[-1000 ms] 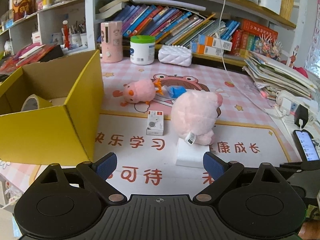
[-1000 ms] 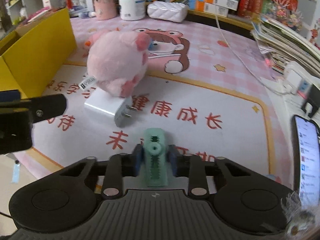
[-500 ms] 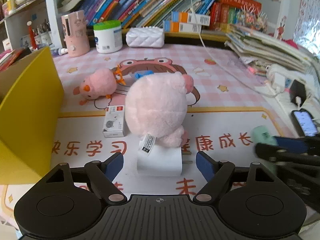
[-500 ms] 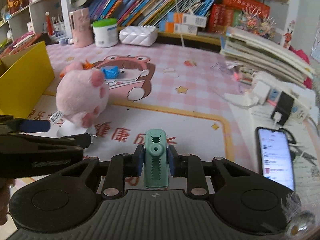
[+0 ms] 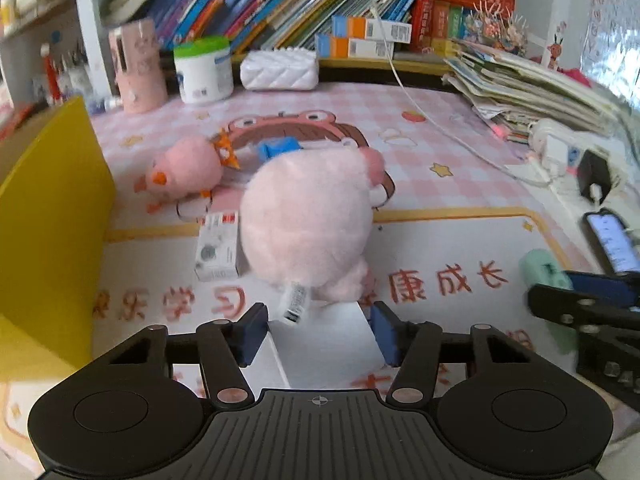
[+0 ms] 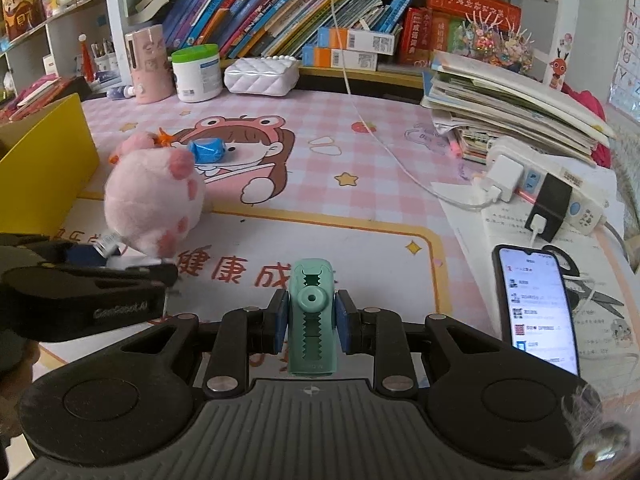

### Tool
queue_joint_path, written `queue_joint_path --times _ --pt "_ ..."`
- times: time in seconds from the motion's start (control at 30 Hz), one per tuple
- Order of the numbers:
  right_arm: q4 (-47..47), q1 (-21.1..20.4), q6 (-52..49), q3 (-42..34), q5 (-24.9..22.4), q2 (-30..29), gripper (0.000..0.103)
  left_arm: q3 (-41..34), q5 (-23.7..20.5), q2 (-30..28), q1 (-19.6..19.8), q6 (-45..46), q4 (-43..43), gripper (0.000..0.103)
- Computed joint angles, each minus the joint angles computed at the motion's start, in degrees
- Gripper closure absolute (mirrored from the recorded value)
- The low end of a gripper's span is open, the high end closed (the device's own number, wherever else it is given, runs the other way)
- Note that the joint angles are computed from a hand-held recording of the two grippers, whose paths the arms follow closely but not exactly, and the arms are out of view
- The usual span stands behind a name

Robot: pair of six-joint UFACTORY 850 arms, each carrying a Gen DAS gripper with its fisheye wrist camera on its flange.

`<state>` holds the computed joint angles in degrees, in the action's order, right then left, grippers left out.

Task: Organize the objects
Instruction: 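Close the left tool on the white charger block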

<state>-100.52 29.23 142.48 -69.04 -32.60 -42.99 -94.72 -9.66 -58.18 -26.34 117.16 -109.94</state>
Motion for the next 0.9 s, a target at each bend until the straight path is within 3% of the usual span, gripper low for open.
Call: queue_joint_path --times 0.07,0.17,0.37,0.6,0.9 --pt "-0.5 0.1 0.0 -0.5 0.6 -0.3 0.08 0.7 -0.5 0.6 0.4 -4.8 4.8 0.052" --pt "-0.7 0.3 -0.7 -1.7 1.6 -0.9 0.08 2.3 -1.2 1.4 0.9 -2.0 2.4 0.052" --pt "-1.6 0.8 -1.3 -3.0 2.7 -1.6 0.08 6.1 -3.5 3.9 1.9 13.5 -13.6 0.052" --pt "-1.9 0.8 -1.5 -4.1 3.3 -2.1 0.08 8.1 -5.0 5.1 2.2 17.3 -16.5 0.052" --pt "-0.5 2.2 -4.6 -7.4 5.6 -3.9 0.08 12.7 -5.8 7.7 4.5 26.5 -28.1 0.052"
